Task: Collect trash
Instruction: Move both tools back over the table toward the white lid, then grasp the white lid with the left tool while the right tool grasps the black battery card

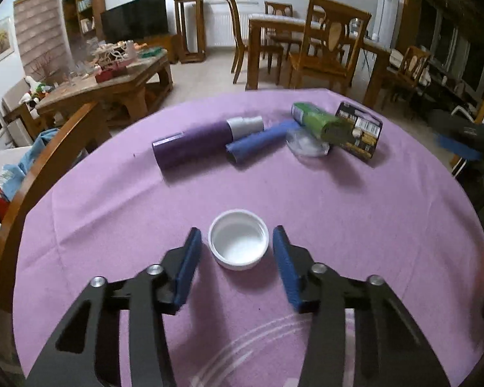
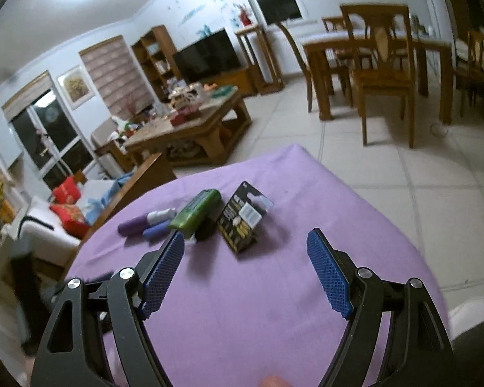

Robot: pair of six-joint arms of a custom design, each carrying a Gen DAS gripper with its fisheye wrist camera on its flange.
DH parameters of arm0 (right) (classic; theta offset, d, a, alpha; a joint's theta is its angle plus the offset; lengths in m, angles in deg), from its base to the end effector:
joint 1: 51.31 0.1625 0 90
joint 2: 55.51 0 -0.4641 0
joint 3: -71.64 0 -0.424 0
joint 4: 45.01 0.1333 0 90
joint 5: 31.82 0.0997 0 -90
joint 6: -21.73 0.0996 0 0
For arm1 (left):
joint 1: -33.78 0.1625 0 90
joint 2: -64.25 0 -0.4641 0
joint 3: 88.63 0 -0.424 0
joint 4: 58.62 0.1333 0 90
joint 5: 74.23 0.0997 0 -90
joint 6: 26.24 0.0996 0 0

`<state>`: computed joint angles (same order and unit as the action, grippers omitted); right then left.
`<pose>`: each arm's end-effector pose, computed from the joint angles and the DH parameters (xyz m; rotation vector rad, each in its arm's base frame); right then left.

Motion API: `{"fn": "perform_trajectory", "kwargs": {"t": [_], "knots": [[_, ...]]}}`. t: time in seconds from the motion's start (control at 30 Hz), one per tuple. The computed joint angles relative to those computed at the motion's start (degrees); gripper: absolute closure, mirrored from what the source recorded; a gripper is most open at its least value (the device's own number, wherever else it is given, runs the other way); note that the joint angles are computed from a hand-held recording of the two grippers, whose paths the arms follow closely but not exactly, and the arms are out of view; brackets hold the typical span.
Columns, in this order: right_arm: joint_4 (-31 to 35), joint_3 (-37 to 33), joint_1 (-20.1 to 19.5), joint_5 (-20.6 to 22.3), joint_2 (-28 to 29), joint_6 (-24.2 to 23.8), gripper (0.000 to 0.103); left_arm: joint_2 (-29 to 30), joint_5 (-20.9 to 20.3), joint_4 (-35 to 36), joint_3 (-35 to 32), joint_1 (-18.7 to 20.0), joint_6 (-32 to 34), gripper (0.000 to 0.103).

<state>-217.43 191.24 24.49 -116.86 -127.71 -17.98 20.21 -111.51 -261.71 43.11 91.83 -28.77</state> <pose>-0.0016 -0.5849 0.2682 0.6596 -2.7393 0.8476 -0.0666 -0.5084 0.0497 0.3296 2.2484 -0.8176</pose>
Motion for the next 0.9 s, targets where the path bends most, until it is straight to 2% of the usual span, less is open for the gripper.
{"fn": "perform_trajectory", "kwargs": {"t": [0.07, 0.13, 0.2, 0.27, 0.37, 0.63, 0.8, 0.9], "knots": [[2.0, -3.3, 0.7, -1.5, 3.1, 3.3, 0.032, -0.6, -1.2, -0.5, 0.1, 0.7, 0.5, 0.067], [4.4, -5.8, 0.5, -2.2, 5.1, 5.5, 0.033, -0.8, -1.5, -1.1, 0.5, 0.8, 0.3, 0.067], [6.9, -8.1, 0.9, -2.7, 7.1, 7.9, 0.042, -1.2, -2.1, -1.2, 0.7, 1.1, -0.1, 0.067], [10.0, -10.1, 0.9, -2.2, 8.5, 9.3, 0.063, -1.4, -2.2, -1.2, 1.1, 1.1, -0.3, 0.067], [10.3, -10.5, 0.9, -1.5, 9.4, 9.2, 0.085, -1.3, -2.2, -0.9, 0.6, 0.8, -0.1, 0.067], [11.2, -7.2, -0.6, 5.3, 4.6, 7.1, 0.098, -0.7, -2.8, -8.0, 1.6, 0.4, 3.1, 0.067], [10.0, -1.7, -2.5, 9.4, -2.3, 3.8, 0.098, -0.6, -4.3, -13.1, 2.1, 0.3, 5.4, 0.067], [9.6, 0.3, -3.6, 10.3, -5.5, 2.3, 0.098, 0.0, -4.1, -16.3, 2.0, -0.3, 6.6, 0.067]]}}
